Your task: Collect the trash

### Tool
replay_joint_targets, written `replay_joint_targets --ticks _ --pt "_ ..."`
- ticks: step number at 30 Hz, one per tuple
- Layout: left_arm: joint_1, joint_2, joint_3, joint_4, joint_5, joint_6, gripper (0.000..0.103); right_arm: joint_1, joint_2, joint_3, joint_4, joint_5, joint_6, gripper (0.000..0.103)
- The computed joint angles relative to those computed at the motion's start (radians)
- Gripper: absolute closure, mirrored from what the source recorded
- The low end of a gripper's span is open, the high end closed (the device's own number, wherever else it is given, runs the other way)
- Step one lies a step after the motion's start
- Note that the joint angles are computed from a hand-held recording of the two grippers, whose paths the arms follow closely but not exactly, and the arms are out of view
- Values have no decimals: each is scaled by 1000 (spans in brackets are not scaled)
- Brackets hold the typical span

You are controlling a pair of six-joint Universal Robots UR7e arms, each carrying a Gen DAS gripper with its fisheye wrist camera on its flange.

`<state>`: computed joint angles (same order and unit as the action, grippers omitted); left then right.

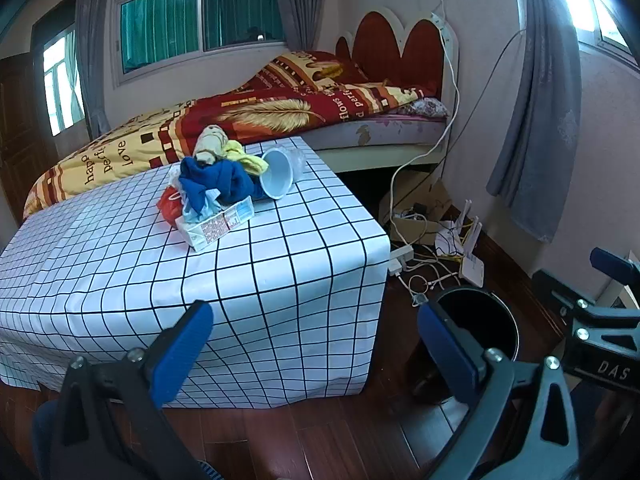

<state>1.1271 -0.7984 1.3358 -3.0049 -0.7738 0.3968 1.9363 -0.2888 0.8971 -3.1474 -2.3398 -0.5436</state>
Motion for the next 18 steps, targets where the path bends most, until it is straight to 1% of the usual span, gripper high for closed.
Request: replay_joint_targets --ticks 18 --pt "-5 -1 1 11 4 -8 0 -2 -14 19 -5 7 5 0"
